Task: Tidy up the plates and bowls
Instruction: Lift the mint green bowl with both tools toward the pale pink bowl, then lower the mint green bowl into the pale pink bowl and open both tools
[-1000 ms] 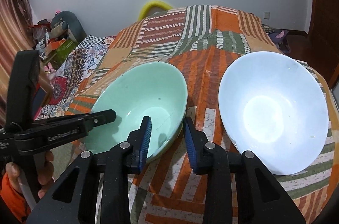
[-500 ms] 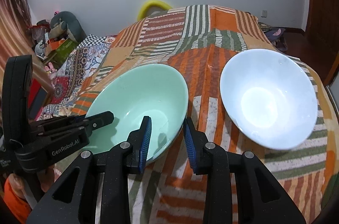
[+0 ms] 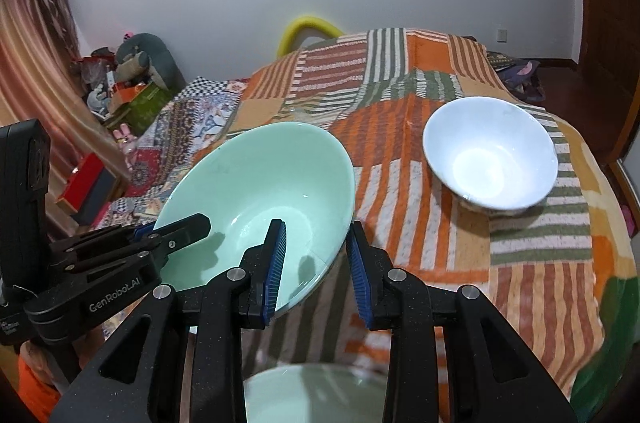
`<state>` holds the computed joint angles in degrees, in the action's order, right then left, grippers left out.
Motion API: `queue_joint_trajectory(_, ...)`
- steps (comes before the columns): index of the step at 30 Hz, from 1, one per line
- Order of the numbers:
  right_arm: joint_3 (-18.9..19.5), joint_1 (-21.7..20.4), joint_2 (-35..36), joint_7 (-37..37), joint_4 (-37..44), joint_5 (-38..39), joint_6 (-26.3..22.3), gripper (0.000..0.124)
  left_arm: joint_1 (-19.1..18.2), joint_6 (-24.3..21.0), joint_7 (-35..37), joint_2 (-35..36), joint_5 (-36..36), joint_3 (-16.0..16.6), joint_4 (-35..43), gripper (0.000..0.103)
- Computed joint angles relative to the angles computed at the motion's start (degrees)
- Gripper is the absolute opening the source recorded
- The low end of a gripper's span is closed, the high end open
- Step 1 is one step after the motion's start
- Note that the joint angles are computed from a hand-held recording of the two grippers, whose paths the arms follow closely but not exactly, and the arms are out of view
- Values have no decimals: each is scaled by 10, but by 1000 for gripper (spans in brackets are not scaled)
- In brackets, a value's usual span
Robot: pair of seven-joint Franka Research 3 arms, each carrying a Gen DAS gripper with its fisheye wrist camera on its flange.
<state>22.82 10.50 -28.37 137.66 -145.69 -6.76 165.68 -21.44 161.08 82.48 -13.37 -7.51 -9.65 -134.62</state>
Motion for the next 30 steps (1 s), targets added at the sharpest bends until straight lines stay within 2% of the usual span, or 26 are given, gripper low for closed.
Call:
queue_joint_trajectory(6,14,13,-22,7,-8,4,4,28,-14,-10,-13,-91,-13,14,-67,16)
queue_joint_trajectory(16,39,27,-36,13,-14,11,19,28,-24,-33,-66,-221,21,27,-153,16)
queue_joint_trajectory(30,66,51,-20,17,-15,22,48,28,-20,-69,-108,-326,57,47,-223,16)
